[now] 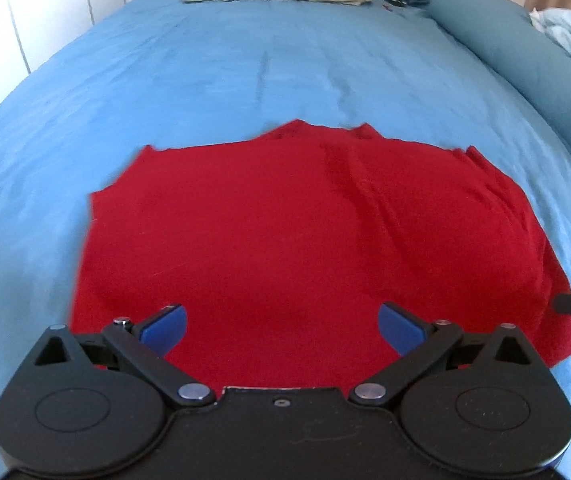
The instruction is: Fold small clothes
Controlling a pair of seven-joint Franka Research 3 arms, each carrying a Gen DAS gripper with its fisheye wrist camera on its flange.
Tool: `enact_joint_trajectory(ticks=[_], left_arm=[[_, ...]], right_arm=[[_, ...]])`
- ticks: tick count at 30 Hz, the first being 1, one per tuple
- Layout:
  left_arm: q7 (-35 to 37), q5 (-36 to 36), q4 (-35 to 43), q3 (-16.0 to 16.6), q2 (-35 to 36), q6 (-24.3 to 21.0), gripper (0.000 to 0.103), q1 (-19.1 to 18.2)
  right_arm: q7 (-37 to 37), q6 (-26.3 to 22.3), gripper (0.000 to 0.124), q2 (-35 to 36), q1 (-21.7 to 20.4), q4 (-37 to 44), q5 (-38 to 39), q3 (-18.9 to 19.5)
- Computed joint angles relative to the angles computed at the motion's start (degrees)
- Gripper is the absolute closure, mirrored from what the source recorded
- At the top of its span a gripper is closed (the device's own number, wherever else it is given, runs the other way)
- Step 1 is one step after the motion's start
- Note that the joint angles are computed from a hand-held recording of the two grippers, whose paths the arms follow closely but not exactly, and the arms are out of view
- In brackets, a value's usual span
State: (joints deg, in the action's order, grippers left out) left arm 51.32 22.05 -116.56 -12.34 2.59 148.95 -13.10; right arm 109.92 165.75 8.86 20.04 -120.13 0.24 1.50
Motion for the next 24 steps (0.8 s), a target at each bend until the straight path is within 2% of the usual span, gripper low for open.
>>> enact_joint_trajectory(ticks=[2, 5, 6, 7, 8, 11, 13, 15, 17, 20, 24], left_arm=[[0.4, -0.1, 1.3, -0.1, 2.4, 1.2, 0.0, -0.2], [0.0, 1.1, 2.9, 0.0, 4.9, 1.6, 0.0, -0.8], [-0.2, 2.0, 3.7, 0.1, 5.7, 1.4, 0.0, -1.2], [-0.6, 3.0, 4.2, 0.3, 6.1, 1.0, 0.0, -1.5], [-1.3, 4.2, 4.7, 0.5, 6.6, 0.7, 0.0, -2.0], [-2.1, 5.2, 6.7, 0.7, 8.5, -0.1, 0.0, -2.5], [-2.7, 6.1, 8.1, 0.9, 9.7, -2.2, 0.0, -3.2], [-2.2, 5.6, 9.3, 0.8, 10.8, -4.4, 0.0, -3.4], [-2.6, 5.1, 9.6, 1.0, 11.5, -4.5, 0.0, -3.4], [-1.9, 3.8, 10.7, 0.9, 12.3, -5.7, 0.0, -3.3], [0.4, 1.5, 12.8, 0.5, 13.4, -7.8, 0.0, -2.9]], right_arm=[[0.6, 0.5, 0.035, 1.3, 0.1, 0.2, 0.1, -0.2], [-4.2, 5.2, 0.036, 2.0, -2.0, -1.5, 6.8, 2.3], [-8.4, 6.5, 0.039, 2.1, -3.8, -1.8, 11.2, 4.6], [-16.0, 7.1, 0.053, 2.0, -7.2, -2.0, 19.1, 8.7], [-20.0, 7.0, 0.059, 1.9, -8.9, -1.8, 23.3, 10.9], [-28.5, 6.6, 0.067, 2.1, -11.2, -1.2, 33.0, 13.6], [-32.4, 6.6, 0.073, 2.5, -12.4, -0.6, 40.2, 14.9], [-31.9, 6.5, 0.083, 2.0, -11.4, -0.7, 42.8, 13.7], [-29.9, 5.7, 0.091, 1.6, -9.6, -0.4, 42.9, 11.7], [-25.0, 4.8, 0.094, 0.5, -6.4, -0.2, 41.7, 8.6], [-26.6, 4.3, 0.096, -0.6, -6.1, 2.5, 52.6, 9.4]])
